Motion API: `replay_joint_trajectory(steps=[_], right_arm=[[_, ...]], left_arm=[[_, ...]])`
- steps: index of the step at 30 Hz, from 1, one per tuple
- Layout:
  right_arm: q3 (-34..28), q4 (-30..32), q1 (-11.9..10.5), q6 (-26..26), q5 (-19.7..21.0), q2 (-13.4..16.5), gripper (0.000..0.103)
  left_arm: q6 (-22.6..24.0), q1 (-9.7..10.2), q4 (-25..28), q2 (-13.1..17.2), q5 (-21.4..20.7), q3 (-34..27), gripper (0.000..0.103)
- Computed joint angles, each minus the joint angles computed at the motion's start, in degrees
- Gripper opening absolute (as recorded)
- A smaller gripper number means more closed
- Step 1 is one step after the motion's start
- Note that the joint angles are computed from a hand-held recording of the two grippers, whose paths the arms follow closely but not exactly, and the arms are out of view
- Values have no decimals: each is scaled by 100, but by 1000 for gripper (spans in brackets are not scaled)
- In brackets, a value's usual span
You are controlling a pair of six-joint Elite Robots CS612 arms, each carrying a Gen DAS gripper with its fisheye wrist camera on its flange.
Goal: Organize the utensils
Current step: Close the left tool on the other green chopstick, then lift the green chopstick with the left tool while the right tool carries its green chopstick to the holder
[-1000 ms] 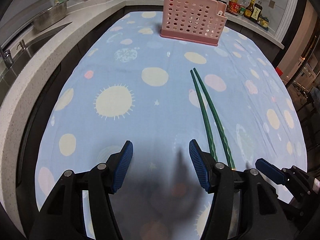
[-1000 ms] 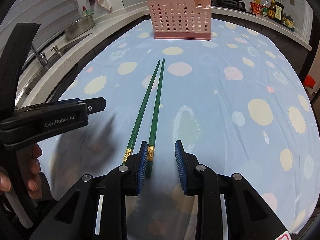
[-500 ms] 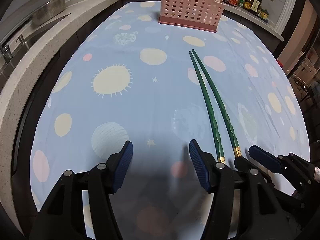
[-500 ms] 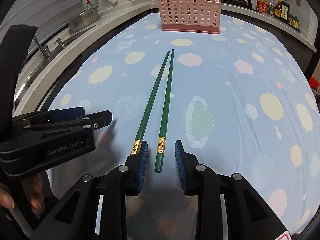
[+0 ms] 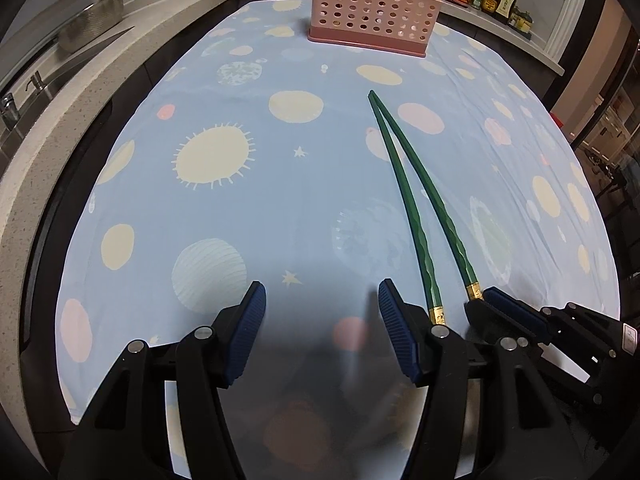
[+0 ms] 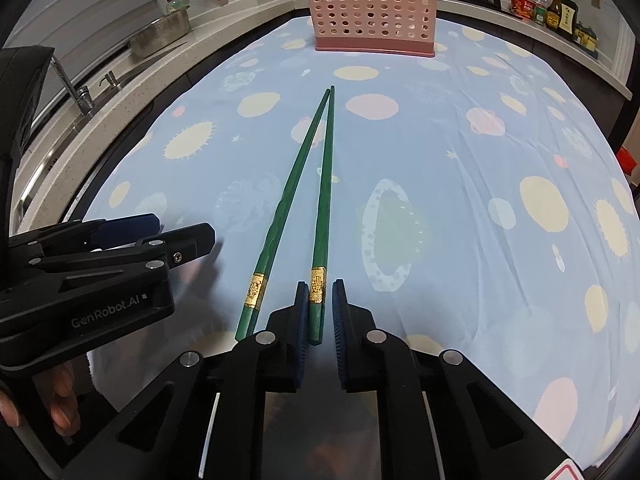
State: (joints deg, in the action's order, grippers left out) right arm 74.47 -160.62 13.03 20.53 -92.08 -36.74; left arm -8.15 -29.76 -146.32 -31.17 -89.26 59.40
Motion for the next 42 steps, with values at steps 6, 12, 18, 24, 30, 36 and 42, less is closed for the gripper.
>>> replay_joint_trajectory(steps=[6, 12, 18, 24, 30, 36, 42], right_arm=[[88, -77, -31, 189, -114, -37, 7], [275, -214, -120, 582, -105, -114, 7], [354, -264, -137, 716, -158, -148, 7], [373, -277, -136, 724, -160, -157, 7], [373, -280, -137, 723, -159, -156, 7], [388, -290, -136, 702, -159, -161, 7], [385, -287, -135, 702, -159, -161, 7]], left_arm=[[14, -13, -4, -11, -14, 8, 60], [110, -47, -94, -63, -133, 83, 65], [309, -101, -49, -72, -311, 122, 65], [403, -123, 96, -35, -474, 89, 65], [467, -145, 32, -33, -309, 129, 57], [516, -148, -56, -59, -251, 188, 40], [528, -125, -70, -78, -395, 219, 15]])
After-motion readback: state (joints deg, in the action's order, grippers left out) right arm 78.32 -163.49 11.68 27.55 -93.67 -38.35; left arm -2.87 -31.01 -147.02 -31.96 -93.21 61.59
